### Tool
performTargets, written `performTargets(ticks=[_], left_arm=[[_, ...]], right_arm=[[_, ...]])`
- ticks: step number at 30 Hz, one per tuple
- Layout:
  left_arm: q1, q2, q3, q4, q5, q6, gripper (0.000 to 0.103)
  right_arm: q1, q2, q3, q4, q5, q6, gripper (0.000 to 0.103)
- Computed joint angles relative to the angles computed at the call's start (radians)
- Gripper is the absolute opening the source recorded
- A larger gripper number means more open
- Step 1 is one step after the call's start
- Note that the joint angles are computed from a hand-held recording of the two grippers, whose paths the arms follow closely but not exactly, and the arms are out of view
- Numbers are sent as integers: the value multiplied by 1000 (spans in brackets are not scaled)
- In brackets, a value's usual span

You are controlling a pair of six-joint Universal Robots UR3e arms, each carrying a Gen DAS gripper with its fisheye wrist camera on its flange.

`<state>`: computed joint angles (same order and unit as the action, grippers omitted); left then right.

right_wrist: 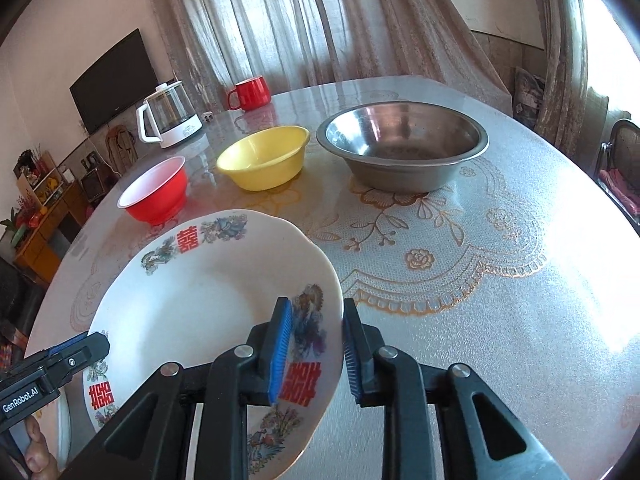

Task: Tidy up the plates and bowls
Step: 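Open the right tool and nudge the stacked plates' rim to align them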

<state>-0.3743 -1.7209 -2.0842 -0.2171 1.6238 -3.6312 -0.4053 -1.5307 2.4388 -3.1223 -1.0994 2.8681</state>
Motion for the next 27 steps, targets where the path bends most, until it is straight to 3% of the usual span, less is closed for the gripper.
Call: performTargets(ticks=[8,13,16,19,21,27], left_arm=[[25,8,-19,22,-42,-15,31],[28,17,-43,61,-52,-23,31],[27,2,-34,72,-46,-25,35],[26,8,-30,50,-36,-47,42],[22,23,-48,65,-20,-51,42],[38,48,-94,103,-61,-27,42]], right_arm=[[1,71,5,-118,21,-22,25],[15,72,-2,-120,7,-40,26],[-37,40,27,-81,71,-87,25],[-14,54,7,-80,44,-77,26],[-8,39,-13,-27,33,-61,26],[-196,-142,80,197,214,-184,26]])
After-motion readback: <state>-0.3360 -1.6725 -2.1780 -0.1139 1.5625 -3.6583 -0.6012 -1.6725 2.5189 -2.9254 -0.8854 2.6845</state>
